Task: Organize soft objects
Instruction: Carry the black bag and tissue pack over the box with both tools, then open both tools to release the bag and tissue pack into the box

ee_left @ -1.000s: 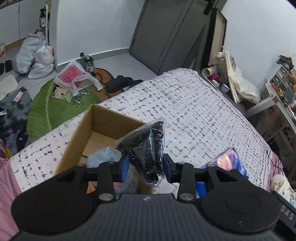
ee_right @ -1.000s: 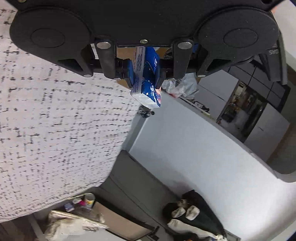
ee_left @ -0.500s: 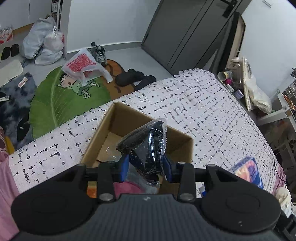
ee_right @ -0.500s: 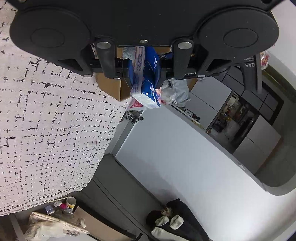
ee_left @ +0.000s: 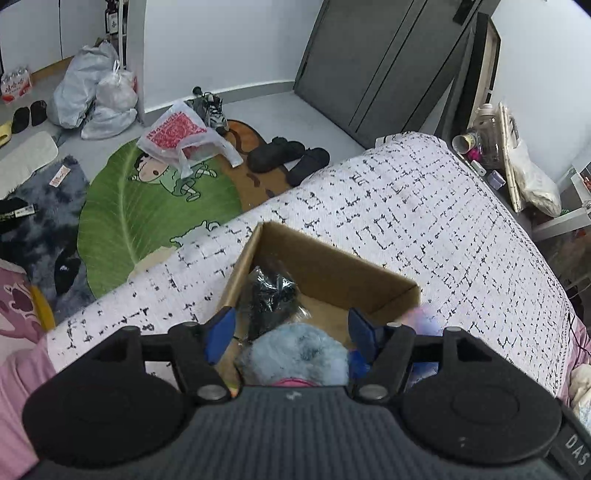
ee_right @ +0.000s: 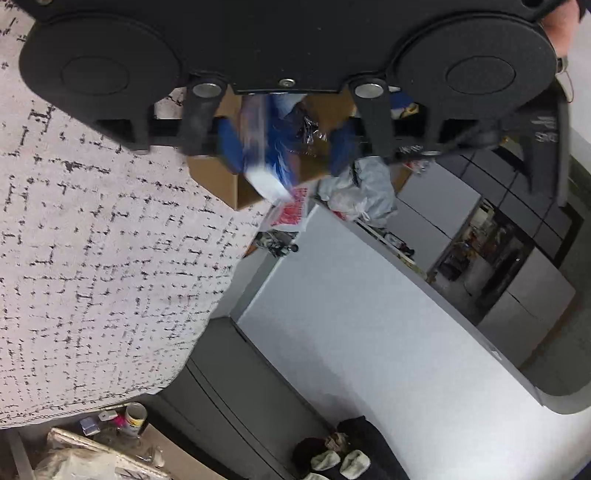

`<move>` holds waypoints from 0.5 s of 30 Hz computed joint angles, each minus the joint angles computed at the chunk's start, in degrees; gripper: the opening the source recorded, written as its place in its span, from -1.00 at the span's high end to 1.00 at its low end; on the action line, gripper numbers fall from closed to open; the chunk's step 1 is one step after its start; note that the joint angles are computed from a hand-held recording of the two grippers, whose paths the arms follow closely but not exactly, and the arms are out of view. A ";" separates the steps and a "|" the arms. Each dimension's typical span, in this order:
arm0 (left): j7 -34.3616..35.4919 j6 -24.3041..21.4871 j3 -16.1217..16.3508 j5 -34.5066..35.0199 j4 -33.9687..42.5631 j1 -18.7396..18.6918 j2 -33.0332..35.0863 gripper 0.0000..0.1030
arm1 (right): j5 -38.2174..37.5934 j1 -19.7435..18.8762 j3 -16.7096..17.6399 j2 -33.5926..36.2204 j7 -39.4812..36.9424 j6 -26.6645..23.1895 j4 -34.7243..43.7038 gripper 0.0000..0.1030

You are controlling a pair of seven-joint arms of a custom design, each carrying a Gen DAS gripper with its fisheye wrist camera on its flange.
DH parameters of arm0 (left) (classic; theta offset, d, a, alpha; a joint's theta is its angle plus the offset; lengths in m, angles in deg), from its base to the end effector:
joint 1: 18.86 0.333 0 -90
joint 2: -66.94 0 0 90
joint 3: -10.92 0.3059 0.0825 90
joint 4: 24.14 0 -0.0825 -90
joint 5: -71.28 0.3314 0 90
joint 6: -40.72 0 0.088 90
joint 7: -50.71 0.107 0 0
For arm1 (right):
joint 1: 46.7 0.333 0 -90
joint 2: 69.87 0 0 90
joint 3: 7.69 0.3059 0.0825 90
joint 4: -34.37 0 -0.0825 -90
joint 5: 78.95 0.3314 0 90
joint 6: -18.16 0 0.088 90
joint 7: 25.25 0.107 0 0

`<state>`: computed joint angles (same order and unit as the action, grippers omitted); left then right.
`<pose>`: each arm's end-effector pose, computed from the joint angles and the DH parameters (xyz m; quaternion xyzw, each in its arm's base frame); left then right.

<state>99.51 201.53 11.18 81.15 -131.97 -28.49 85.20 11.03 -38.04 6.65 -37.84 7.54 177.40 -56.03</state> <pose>0.6137 -0.1099 0.4307 -0.7972 0.5229 -0.2623 0.1491 0.6404 0.1908 0.3733 -0.5770 0.6220 0.0518 0.5268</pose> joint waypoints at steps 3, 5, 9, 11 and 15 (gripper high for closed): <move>-0.50 0.11 0.25 0.41 -0.40 -0.25 -0.40 -0.39 | -2.17 -0.06 -0.37 -0.77 2.94 -0.39 -0.98 -0.21; -0.54 -0.01 -0.01 0.40 -1.17 -0.26 -1.12 -0.43 | -2.05 -0.26 -0.30 -1.85 3.19 0.19 -1.98 -0.41; -0.40 0.51 -1.10 -0.86 -3.29 0.14 -2.98 -0.51 | -2.05 -0.53 -0.74 -4.15 2.80 0.25 -3.99 -0.56; -0.56 -0.33 -1.36 -0.64 -3.78 0.03 -3.83 -0.52 | -2.09 -0.72 -1.15 -5.74 2.82 -0.28 -5.65 -0.66; 2.15 -0.64 -2.99 -0.95 -5.56 0.73 -6.22 -0.55 | -6.29 0.34 -3.01 -9.17 5.76 0.73 -9.41 -0.72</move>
